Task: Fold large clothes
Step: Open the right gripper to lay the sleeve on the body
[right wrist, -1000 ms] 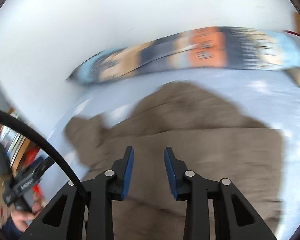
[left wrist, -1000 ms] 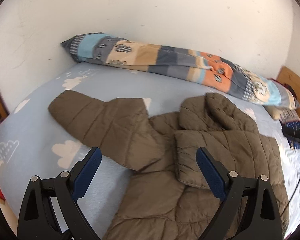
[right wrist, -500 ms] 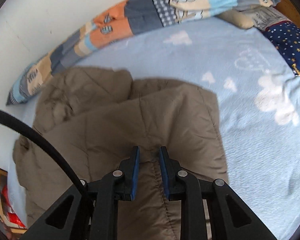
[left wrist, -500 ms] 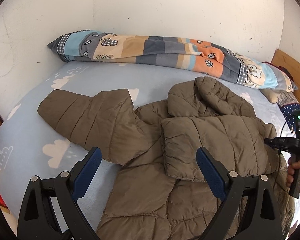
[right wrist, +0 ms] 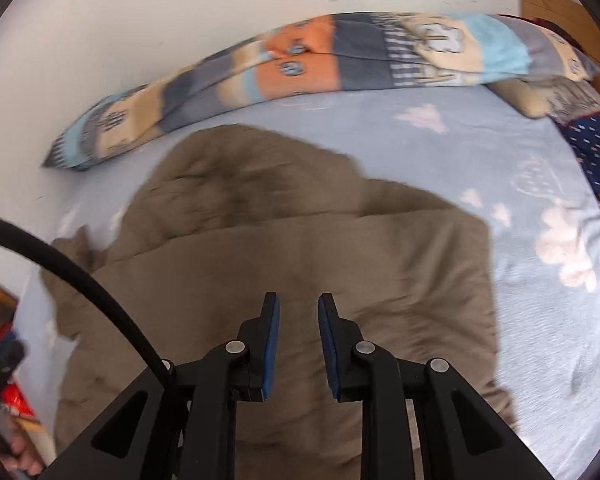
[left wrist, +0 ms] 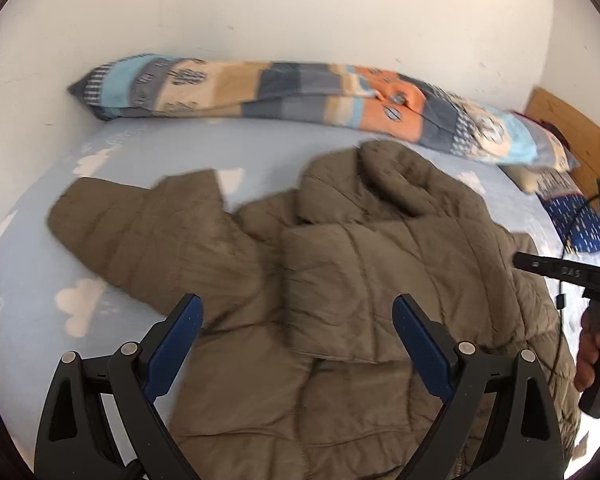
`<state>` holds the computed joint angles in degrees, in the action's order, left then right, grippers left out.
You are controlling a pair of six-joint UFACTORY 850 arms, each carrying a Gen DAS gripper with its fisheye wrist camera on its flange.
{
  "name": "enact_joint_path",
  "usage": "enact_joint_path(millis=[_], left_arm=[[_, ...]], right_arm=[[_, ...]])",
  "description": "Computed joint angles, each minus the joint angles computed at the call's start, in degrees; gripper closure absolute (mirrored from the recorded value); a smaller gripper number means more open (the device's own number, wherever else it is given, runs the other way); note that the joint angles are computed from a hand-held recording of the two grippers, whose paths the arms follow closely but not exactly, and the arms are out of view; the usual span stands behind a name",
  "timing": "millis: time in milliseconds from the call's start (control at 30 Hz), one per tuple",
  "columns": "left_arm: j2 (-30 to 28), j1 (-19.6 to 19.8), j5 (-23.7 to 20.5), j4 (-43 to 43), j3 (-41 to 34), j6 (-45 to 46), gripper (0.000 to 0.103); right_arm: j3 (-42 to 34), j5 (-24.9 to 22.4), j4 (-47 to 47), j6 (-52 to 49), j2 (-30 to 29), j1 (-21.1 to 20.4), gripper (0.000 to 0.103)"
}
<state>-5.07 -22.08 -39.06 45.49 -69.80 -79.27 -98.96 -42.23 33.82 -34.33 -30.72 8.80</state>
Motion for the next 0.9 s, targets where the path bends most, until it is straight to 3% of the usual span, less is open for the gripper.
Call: enact_joint_path(millis=[100,233,300,433,700,900], left_arm=[[-2.63,0.71,3.14,-4.88,-1.66,4.48,0.008],[-6.10,1.84,3.66,-9.28,-3.63,7.49,0.008],[-8.51,3.12,2.06,-15.13,-5.17,11.46,0.008],[-10.58,6.04,4.05,-25.74,-4.82,17.14,0.008],[-11.63,4.98,1.85,-21.58,-6.01,14.70,0.008],[-6.50,4.07,2.37,-14.42,-4.26,8.75,0.008]], right_arm=[[1.90,-0.43,-2.15,-0.38,0.68,1.59,0.081],[2.69,-0.22,-5.42,1.10,-0.22,2.43,0.081],[2.33,-0.48,-6.28,1.96,-1.14,2.67,0.081],[1.39,-1.37,-7.06,2.62,-2.56,2.63,0.081],[0.77,-2.54,-7.21,3.17,-3.30,2.42,0.080],[2.15,-3.53,-1.43,-0.28,1.81,0.65,0.080]])
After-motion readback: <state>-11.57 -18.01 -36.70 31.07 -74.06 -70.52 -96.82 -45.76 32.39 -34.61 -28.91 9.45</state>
